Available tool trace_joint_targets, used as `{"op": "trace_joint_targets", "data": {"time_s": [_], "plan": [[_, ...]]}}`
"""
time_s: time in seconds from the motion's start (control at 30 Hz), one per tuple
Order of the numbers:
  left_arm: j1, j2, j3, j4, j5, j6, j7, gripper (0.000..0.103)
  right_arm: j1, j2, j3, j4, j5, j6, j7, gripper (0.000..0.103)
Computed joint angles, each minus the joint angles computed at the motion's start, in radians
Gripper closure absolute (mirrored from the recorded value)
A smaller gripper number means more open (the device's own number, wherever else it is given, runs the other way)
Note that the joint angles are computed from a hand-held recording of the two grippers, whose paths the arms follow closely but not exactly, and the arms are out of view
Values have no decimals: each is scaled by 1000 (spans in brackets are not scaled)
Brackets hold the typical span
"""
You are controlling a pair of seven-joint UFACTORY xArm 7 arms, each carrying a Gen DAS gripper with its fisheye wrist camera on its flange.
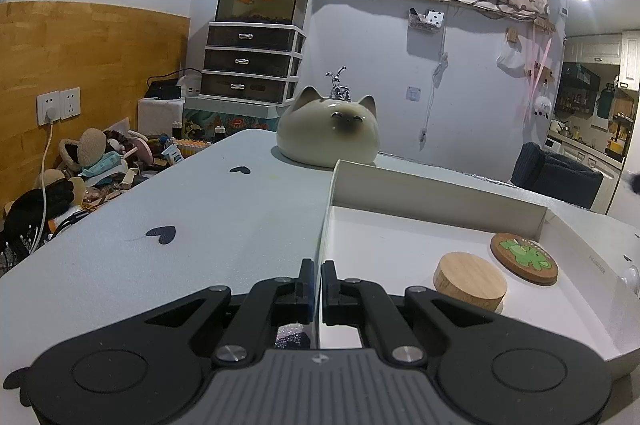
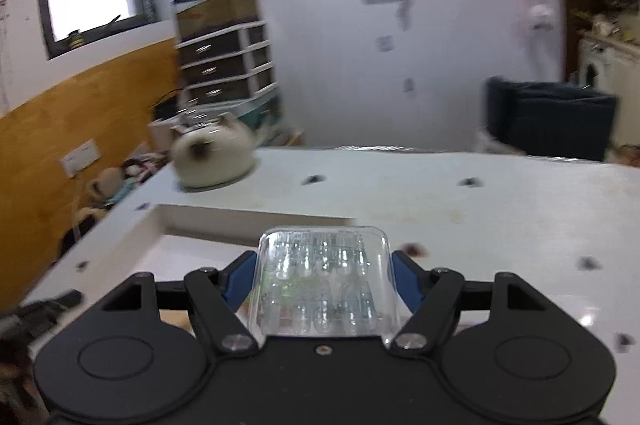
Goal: Organize rigid objects
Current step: 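Carry the blister pack with the right gripper into the tray and release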
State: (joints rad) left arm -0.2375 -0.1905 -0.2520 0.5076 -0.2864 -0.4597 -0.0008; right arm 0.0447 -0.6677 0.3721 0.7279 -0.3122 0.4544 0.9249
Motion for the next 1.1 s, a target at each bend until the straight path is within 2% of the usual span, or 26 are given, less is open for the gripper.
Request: {"op": "trace_joint_targets", "data": {"time_s": [0.1,0.17,0.27,0.3,0.47,0.53,0.73,0.83,1.1], "plan": [[13,1,-28,5,-42,2,36,100,-26,143,62,114,-24,-16,40,30],[3,1,-17,4,-32,2,26,101,-48,244,110,197,-77,-7,92,30],[-30,1,43,-5,52,-3,-51,101,-71,387,171,314,-170,18,199,30],[-29,1,42,-5,56,-4,-58,101,-75,433,190,351,-204,29,242,30],[8,1,-25,3,-27,0,14,101,-40,656,242,538,-404,131,421,30],[10,2,-32,5,-43,1,28,101,3,749,234,619,-456,177,464,30],[28,2,-83,13,-145,-1,120,101,135,930,157,793,-502,266,550,30],[23,3,-88,16,-175,-2,149,100,191,992,115,868,-495,311,561,30],[12,3,-99,22,-241,-5,209,100,291,1077,10,965,-460,326,531,30]]}}
